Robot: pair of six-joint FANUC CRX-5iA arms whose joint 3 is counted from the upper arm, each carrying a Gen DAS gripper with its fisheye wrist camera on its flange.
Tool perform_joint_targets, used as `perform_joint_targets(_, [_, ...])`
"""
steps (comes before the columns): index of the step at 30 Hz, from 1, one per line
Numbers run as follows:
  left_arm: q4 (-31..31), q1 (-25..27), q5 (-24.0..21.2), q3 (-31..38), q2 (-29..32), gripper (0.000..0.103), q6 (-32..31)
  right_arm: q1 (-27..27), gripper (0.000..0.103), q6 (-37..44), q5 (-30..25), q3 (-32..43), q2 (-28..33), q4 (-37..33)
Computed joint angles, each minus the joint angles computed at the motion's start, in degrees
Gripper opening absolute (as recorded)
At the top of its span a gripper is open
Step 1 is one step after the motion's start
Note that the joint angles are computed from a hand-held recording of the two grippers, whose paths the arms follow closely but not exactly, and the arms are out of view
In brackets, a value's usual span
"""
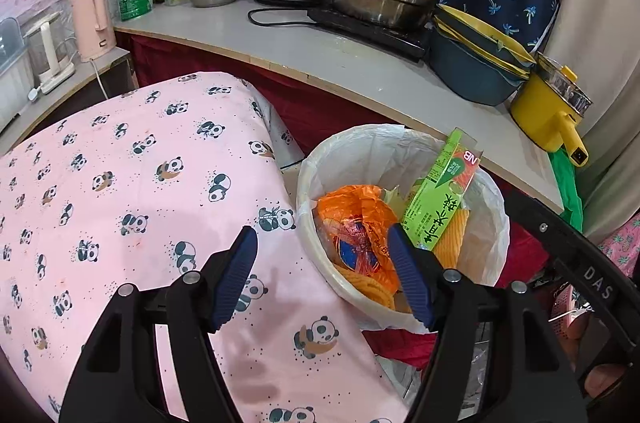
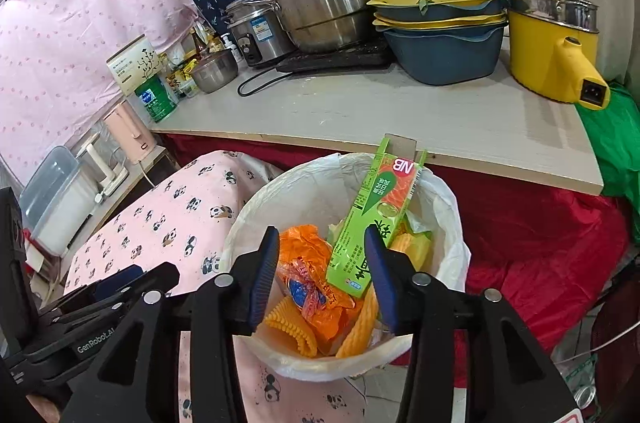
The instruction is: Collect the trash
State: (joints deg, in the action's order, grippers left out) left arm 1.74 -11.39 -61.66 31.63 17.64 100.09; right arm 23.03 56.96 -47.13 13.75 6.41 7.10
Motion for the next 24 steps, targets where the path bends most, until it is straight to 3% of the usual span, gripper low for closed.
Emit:
perform_joint_targets(8, [-3.1,-1.7,-0.1,-1.3,-2.5,0.069,1.7,1.2,0.055,1.0,-1.4,-2.3,-3.0,1.5])
perform_joint_targets(12, [-5.7,-2.7,-0.7,-2.0,-4.0,0.07,3.2,2.1,0.065,0.5,-1.5,-4.2,-4.8,3.5])
perform_joint_targets(15, [-8.1,-3.5,-1.4,-2.4,-5.1,0.079,4.6,3.2,0.072,-0.2,-2.0,-5.8,-6.2,5.6])
perform_joint_targets(19, [-11.3,-4.6,-2.7,-2.6,-6.0,0.082,6.5,4.4,0.083,-0.9,-2.6,-7.4,-7.5,8.2])
perform_joint_targets(24, [-13.0,-4.9,-3.1,-4.2,-7.8,0.087,9.2,5.9,0.087,-1.3,-3.7,-9.0,-8.7,10.6])
